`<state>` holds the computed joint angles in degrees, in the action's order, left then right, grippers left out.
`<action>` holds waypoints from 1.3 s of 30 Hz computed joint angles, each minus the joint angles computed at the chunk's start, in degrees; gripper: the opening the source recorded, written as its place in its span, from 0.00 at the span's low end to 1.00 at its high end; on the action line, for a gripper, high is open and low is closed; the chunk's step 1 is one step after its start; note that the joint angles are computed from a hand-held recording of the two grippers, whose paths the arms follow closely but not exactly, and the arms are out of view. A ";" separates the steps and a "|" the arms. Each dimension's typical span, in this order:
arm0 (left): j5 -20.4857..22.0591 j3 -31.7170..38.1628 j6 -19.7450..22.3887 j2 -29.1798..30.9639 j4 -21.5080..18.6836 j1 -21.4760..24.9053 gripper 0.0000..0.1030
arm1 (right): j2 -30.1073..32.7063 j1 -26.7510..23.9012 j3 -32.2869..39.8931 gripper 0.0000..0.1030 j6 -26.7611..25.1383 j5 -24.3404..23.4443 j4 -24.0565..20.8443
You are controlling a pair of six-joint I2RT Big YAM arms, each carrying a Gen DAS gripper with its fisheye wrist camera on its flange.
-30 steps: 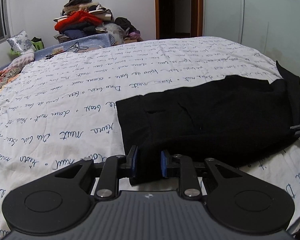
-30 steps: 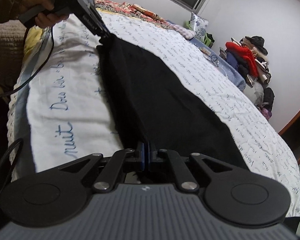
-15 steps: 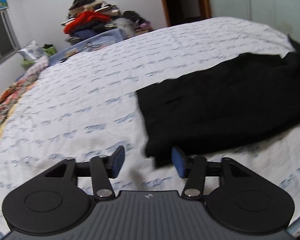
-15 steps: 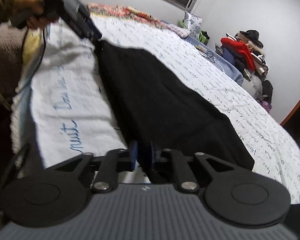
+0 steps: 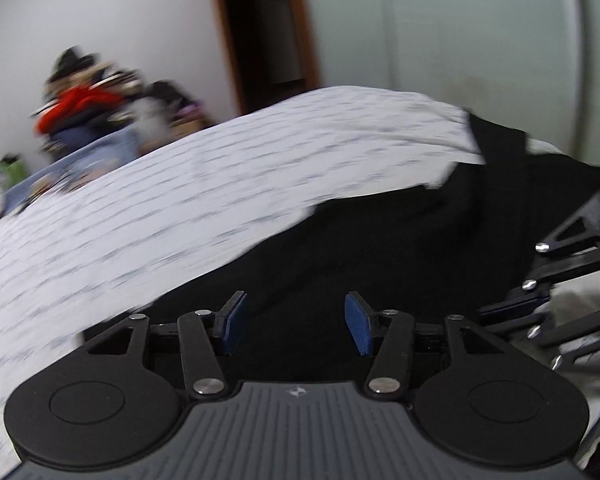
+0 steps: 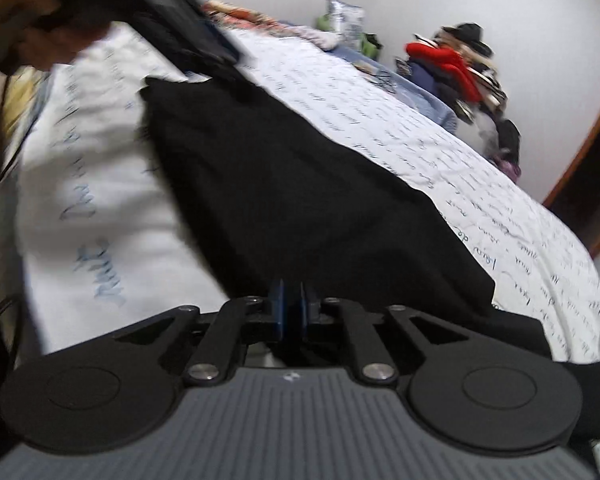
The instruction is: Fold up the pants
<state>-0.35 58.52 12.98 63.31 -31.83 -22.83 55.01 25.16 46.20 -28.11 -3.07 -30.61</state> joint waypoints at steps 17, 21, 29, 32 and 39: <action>11.02 7.55 -4.65 12.75 -0.98 -10.74 0.51 | -4.08 -26.91 2.36 0.32 11.58 -4.09 1.17; 11.80 8.76 -6.19 15.99 2.01 -12.58 0.51 | 4.34 -35.99 8.15 0.32 19.82 -5.35 4.10; 11.53 10.70 -8.94 19.82 3.60 -14.06 0.51 | 25.28 -42.44 23.98 0.45 28.47 -3.00 7.26; 12.34 10.97 -9.36 20.17 3.88 -14.19 0.51 | 32.60 -42.39 30.79 0.56 27.13 -0.17 6.45; 13.26 12.24 -10.67 21.83 4.68 -14.21 0.46 | 39.42 -41.63 37.66 0.53 25.99 1.85 3.84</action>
<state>12.91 70.76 2.30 85.15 -27.14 -37.04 94.44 -16.47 83.87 -2.12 -1.23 -26.77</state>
